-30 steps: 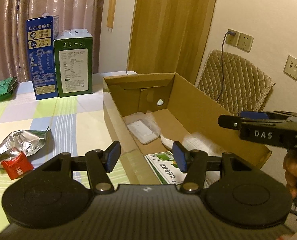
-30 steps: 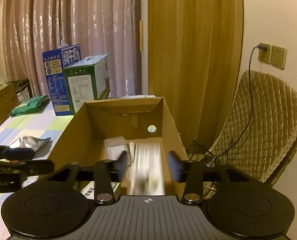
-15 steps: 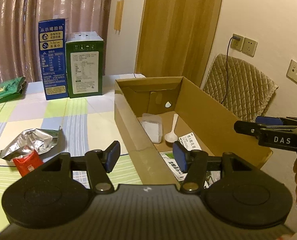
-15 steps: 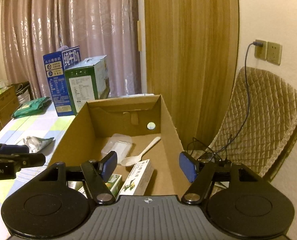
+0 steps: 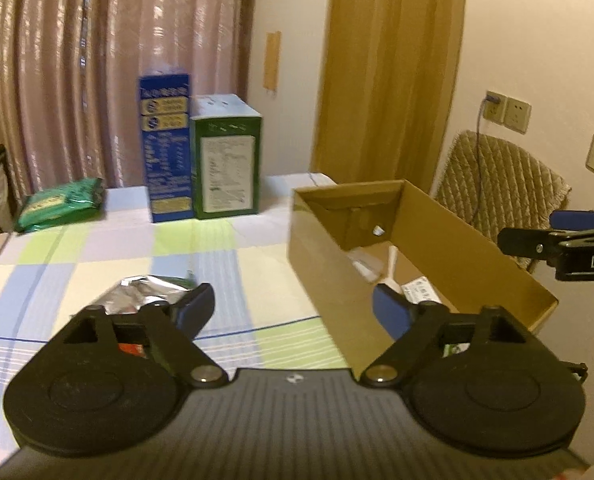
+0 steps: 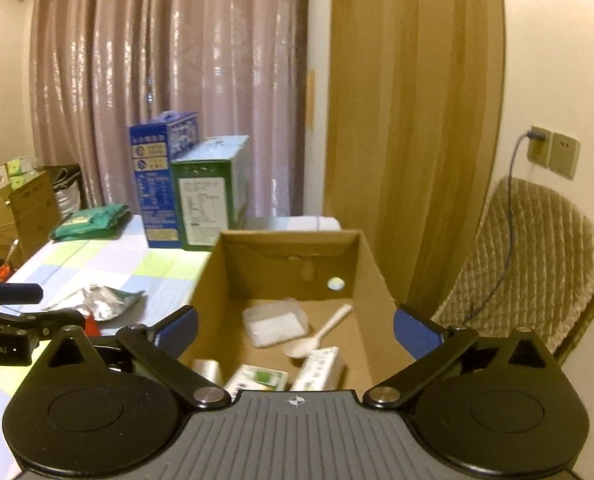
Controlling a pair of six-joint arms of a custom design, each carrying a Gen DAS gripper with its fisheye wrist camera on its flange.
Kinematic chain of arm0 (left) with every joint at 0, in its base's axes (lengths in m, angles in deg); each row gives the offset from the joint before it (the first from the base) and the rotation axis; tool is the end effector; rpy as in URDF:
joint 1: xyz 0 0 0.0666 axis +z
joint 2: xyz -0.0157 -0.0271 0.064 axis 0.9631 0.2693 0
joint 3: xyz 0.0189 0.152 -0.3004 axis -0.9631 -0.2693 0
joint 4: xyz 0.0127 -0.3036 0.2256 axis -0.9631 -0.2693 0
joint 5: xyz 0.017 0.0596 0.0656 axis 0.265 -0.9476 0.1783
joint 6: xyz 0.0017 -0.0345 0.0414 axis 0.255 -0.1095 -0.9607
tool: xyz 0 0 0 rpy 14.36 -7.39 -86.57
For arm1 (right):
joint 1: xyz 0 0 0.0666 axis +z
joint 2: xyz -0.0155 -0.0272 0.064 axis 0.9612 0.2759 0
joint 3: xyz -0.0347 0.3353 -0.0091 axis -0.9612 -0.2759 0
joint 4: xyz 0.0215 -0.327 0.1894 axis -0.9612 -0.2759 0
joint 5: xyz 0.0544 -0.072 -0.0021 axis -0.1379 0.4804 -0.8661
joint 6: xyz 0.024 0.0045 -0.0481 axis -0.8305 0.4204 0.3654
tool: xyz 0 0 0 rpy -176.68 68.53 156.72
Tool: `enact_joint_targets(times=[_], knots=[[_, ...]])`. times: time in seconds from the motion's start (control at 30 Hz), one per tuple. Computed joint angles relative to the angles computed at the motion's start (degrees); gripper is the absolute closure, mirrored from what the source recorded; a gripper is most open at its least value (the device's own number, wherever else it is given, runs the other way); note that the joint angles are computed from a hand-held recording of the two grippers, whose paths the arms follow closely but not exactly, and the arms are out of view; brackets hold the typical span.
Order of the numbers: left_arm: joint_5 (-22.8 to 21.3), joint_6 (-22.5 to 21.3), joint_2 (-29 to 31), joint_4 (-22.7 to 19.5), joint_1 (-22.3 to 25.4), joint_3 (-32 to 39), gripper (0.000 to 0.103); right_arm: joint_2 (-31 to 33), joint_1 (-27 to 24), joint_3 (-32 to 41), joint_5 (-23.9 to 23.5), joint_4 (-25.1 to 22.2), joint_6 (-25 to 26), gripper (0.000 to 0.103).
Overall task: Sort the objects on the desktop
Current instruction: 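Move both tools back over the table toward the foil bag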
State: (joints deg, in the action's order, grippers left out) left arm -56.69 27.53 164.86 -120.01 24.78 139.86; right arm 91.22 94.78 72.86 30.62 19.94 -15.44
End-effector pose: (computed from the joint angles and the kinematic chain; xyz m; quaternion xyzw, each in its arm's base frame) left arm 0.3516 -0.3754 0.4668 -0.0721 0.8643 -0.0044 0.4978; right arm 0.4452 0.1769 0.4895 -0.2613 0.8149 0.1517 0.4946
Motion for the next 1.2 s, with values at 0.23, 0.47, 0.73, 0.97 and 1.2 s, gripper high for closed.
enact_joint_targets(times=[0.23,0.47,0.73,0.97,1.2], knots=[[-4.3,2.1,-8.7,-3.5,-0.4,-7.7,0.001,0.6,6.0,2.4,2.2,-1.4,-0.5,0.002],[-10.0,6.8,-16.9,-10.8,-0.7,-15.2,0.001,2.6,12.0,4.8,2.9,-2.4,-0.3,0.002],[-10.8,12.1,-25.5,-15.2,1.9,-25.2,0.001,6.0,17.7,6.3,3.3,-2.5,-1.4,0.002],[-11.4,11.1,-30.1,-11.1,4.2,-33.0,0.001,10.0,21.0,7.2,2.9,-1.7,-2.1,0.002],[-6.4,10.3,-30.3,-8.4,8.8,-35.6,0.001,14.3,22.2,7.9,2.2,-1.1,-2.7,0.002]])
